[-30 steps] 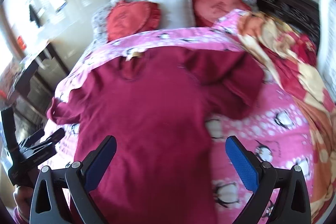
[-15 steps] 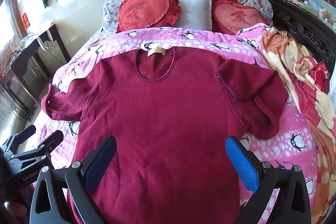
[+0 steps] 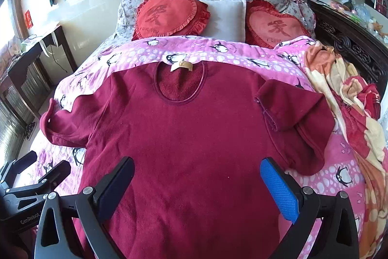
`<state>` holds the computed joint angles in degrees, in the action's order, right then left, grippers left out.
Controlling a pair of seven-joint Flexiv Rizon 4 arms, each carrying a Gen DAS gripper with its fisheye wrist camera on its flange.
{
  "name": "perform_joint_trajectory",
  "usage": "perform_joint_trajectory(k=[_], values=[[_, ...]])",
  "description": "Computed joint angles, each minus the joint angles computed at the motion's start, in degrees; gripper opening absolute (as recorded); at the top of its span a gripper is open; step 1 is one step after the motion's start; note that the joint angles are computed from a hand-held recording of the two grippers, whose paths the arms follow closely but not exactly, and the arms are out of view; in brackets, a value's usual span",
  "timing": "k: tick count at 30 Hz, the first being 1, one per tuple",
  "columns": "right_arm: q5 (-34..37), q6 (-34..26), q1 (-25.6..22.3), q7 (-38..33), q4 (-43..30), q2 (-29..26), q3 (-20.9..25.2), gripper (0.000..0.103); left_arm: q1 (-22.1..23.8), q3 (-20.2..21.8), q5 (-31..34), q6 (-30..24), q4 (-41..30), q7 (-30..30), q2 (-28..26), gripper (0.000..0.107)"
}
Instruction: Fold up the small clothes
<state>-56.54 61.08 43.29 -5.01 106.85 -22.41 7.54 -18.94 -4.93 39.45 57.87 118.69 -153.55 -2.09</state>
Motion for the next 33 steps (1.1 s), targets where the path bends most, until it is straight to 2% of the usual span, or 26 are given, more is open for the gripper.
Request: perform_joint_trajectory(k=[26, 33], values=[[4.89, 4.5, 1.35, -3.82, -3.59, -4.94, -1.93, 0.103, 0.11, 1.93, -0.7, 0.21, -0.67, 0.52, -2.59, 0.102], [5.68, 4.06, 2.19, -5.14, -4.64, -5.78, -2.42, 0.103, 0.46, 2.31, -0.98, 0.71, -0.23, 0.37, -2.73, 0.102]])
